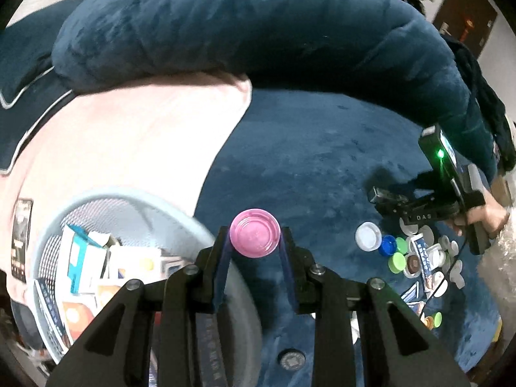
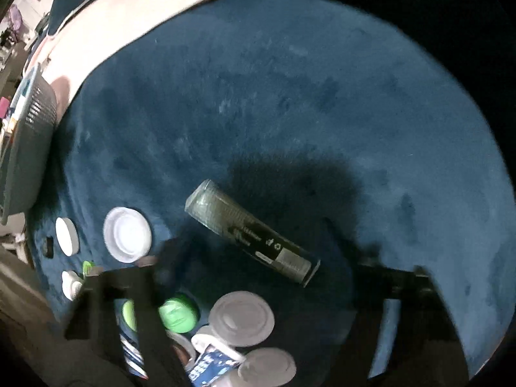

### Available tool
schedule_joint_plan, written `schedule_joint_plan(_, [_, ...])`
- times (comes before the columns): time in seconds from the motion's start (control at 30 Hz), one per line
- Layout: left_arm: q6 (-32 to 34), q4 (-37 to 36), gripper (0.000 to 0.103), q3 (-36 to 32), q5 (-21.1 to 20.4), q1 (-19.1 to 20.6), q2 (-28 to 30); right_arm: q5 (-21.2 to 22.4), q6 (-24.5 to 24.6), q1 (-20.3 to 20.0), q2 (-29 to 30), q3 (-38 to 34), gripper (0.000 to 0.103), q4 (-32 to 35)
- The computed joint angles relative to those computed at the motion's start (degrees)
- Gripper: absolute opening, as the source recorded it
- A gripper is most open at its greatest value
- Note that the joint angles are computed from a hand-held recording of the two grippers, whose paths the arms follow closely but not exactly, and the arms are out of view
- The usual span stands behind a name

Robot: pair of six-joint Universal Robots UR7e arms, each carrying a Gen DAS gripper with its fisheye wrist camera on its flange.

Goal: Organize objects
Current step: 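Grasp the pink cap with the left tool while the right grasps a black-silver stick, then carry the pink cap over the basket and open the left tool while the right holds its stick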

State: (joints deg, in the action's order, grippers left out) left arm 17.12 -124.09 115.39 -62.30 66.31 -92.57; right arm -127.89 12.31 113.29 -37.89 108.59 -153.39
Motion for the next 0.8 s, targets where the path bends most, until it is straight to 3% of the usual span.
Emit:
schedule_joint_plan(0.1, [-1.1,0.2,0.03,-1.0,-0.2,1.0,-0.1,1.7,-1.5,0.2,-0.1,1.4,0.031,-3.0])
schedule_joint_plan(0.23, [-1.7,1.1,0.03,-1.9,-0.9,2.0,-1.4,2.6,1.9,2.1,-1.3,4.1,0.026,-7.2])
schedule_joint_plan(0.37, [-1.4,1.3,0.03,-2.3,-1.2,3.2,-3.3,2.8,8.4,5.9,-1.9,6.5,0.024,-11.6])
schedule_joint_plan(0.5, [-0.5,1.2,0.03,-3.1,-1.0,5.1,-4.8,2.5,15.6,10.3,0.5,3.9,0.024,-10.3])
schedule_joint_plan(0.53, [-0.4,1.4,0.03,-3.7,-1.4,5.8,-5.0,1.2,17.5,11.1,-0.2,3.9,0.024,-7.6])
schedule_joint_plan(0.6, [-0.3,1.6,0.03,-4.7,-2.8,7.1,-5.4,-5.4,23.9,12.9,1.6,1.0,0.025,-1.2])
schedule_joint_plan(0.7, [-0.5,1.6,0.03,-5.2,-3.4,8.3,-6.0,-9.3,29.4,12.5,2.2,0.6,0.026,-2.8])
schedule_joint_plan(0.8, [-0.2,2.1,0.03,-5.1,-4.0,8.6,-6.2,-11.7,31.4,11.5,2.8,1.2,0.026,-6.2])
